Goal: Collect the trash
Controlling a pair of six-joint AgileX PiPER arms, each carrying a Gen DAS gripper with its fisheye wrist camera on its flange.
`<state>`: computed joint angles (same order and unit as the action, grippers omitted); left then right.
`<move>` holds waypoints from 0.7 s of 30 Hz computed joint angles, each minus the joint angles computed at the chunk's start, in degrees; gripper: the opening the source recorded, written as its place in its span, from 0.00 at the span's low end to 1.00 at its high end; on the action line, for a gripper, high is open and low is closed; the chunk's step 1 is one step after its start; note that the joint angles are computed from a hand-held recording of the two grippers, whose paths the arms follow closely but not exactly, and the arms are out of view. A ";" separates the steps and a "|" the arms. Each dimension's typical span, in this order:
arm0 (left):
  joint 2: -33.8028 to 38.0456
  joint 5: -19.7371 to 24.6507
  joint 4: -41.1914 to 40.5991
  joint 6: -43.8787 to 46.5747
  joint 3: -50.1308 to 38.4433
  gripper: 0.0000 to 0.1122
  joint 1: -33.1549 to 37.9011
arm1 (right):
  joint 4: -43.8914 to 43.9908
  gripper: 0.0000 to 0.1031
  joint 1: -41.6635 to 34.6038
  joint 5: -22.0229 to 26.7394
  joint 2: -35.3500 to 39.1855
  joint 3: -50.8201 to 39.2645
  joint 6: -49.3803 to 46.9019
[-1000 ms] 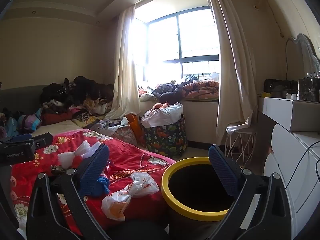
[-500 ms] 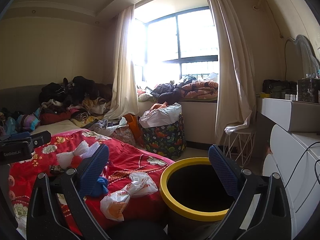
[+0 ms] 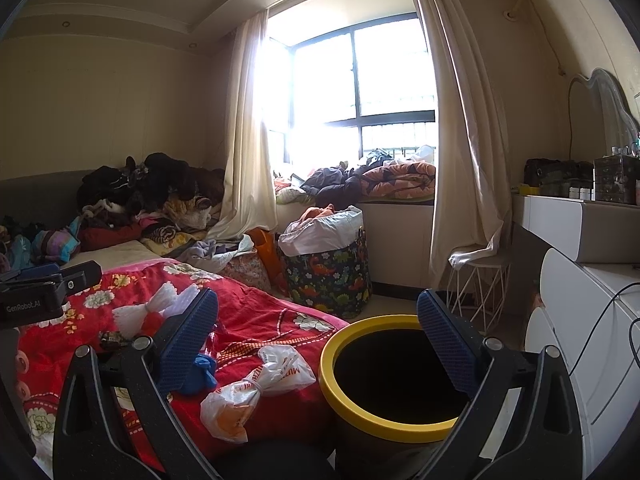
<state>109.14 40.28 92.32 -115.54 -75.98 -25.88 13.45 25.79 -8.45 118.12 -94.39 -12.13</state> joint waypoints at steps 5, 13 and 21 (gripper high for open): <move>-0.06 0.13 -2.24 2.92 -1.72 0.82 0.00 | -1.16 0.94 -0.08 1.05 0.25 -0.72 1.05; 0.05 -0.08 -2.22 3.06 -1.89 0.82 0.29 | 0.52 0.94 0.11 2.21 0.56 -1.40 -0.63; 0.02 -0.62 -3.10 3.68 -1.95 0.82 0.75 | -2.76 0.94 0.34 4.93 2.20 -4.15 2.19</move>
<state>109.16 39.66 89.21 -111.86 -77.93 -25.13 10.70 26.13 -3.52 120.33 -98.54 -9.94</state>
